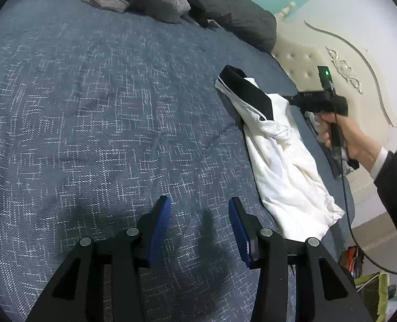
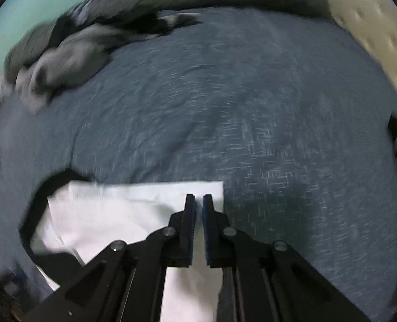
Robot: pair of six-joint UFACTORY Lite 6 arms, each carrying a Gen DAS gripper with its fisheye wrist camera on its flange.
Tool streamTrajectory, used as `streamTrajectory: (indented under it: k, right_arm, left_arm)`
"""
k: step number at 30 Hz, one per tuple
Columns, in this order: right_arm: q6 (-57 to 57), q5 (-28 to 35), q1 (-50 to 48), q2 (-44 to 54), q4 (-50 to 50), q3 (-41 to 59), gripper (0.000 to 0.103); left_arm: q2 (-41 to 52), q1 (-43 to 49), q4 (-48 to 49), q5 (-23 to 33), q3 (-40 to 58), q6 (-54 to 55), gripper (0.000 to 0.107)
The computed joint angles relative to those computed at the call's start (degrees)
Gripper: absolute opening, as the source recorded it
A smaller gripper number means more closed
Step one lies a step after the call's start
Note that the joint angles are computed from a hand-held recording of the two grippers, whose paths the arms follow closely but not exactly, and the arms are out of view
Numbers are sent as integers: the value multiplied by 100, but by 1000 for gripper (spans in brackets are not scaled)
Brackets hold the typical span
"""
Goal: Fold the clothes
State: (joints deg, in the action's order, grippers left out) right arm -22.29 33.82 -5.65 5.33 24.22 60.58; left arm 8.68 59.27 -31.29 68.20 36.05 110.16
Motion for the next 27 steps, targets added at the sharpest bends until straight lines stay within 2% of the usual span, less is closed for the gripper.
streamTrajectory:
  k: [1,2,3,5,8,15,16,18,23,25,27]
  right_arm:
    - [-320,29,-164,25,454,-11,8]
    - [-608,31,-281,-50,799,-88,14]
    - [-889,38,-392,-137,1121,-170,25]
    - [-1389,118,-538,-278,1575,-307,32]
    - [-1749,272,-630,-364,1709,-441,32]
    - [-1870,43,-554,-454,1281,-886,31]
    - [-2171,16,-611,-327,1559,-895,28]
    - [-2386,-81,-621,-330,1719,-982,5]
    - [-2277,-423,-470,-177,1699,-853,3]
    - [-1930,-524,-349,-188,1350,-793,4]
    - [-1623,-639,-202,-292,1040,-785,9]
  left_arm:
    - [20,-7,3,-5,8,-10,49]
    - [42,-13,6,-7,19,-21,49]
    - [46,-21,1,-12,17,-23,49]
    - [46,-19,9,-16,14,-16,49]
    - [18,-26,14,2,1,-34,49]
    - [-108,-51,6,22,-98,-36,49]
    - [-111,-60,0,13,-105,-45,49]
    - [-77,-80,-15,13,-67,-66,49]
    - [27,-28,19,14,22,-44,49]
    - [53,5,44,34,59,-32,49]
    - [96,49,64,94,141,-31,49]
